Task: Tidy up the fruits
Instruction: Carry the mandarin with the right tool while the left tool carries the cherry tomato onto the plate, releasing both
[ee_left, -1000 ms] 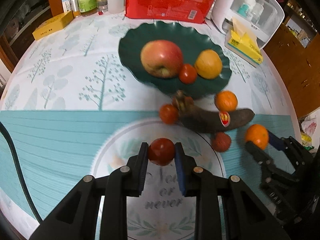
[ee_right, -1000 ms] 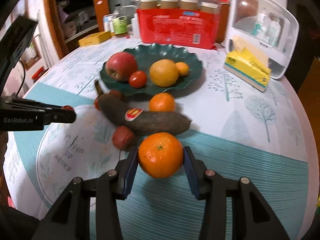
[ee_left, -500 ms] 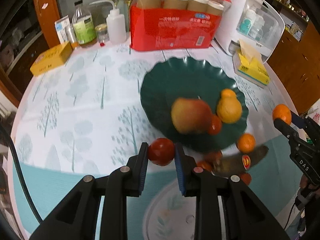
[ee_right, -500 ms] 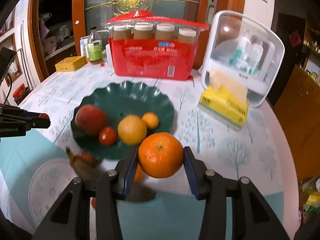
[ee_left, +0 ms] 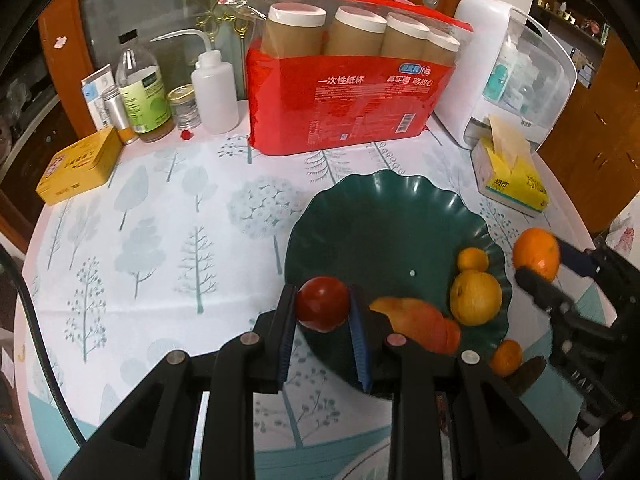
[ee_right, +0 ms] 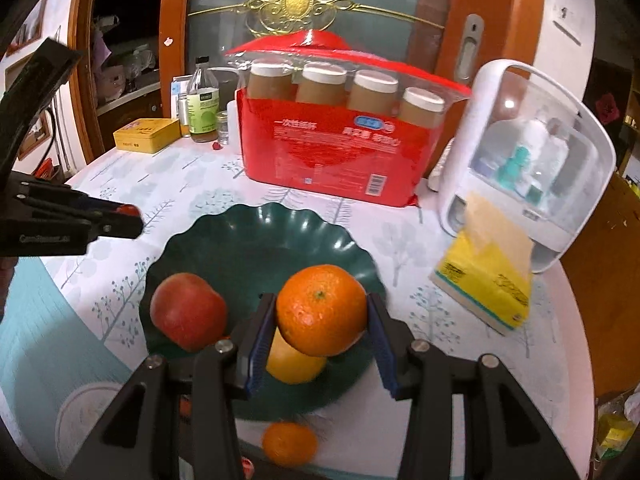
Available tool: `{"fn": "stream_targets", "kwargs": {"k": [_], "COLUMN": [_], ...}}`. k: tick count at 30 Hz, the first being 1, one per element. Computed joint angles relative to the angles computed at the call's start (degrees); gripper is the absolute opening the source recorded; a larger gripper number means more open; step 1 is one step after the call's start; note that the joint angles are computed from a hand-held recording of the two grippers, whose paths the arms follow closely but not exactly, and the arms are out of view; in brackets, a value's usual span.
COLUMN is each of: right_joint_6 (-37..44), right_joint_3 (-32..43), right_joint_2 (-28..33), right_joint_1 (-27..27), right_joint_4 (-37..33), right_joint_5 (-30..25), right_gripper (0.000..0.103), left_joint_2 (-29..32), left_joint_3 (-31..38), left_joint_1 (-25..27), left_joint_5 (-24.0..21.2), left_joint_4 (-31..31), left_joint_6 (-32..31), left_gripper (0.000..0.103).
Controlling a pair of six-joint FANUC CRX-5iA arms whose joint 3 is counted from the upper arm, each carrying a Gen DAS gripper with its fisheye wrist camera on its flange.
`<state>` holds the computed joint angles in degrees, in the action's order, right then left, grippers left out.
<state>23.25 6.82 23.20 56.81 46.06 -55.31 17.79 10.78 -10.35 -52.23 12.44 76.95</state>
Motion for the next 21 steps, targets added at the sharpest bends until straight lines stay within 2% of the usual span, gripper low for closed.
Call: {"fn": "stream_targets", "kwargs": {"k": [9,17,21], "right_joint_6": [2.73,4.38,4.77], "right_joint_3": [4.06,5.77,6.33], "right_joint_2": [3.42,4.65,4.86], "right_joint_1": [-0.64,-0.97,-1.06], "right_joint_4": [-5.42,-9.52,-10.52], "right_joint_5": [2.45,3.59,3.33], "right_gripper": [0.045,0.046,0.046], "left_joint_2": [4.33,5.47,5.37], "left_joint_3": [1.94,1.46,1.53], "left_joint_1": [0.17,0.49,0.73], "left_joint_5": [-1.80,-2.00,-2.44], "left_joint_4": [3.07,4.50,4.90], "left_joint_6": [-1.46,-0.71,-0.62], "left_gripper": [0.024,0.025,0.035]}}
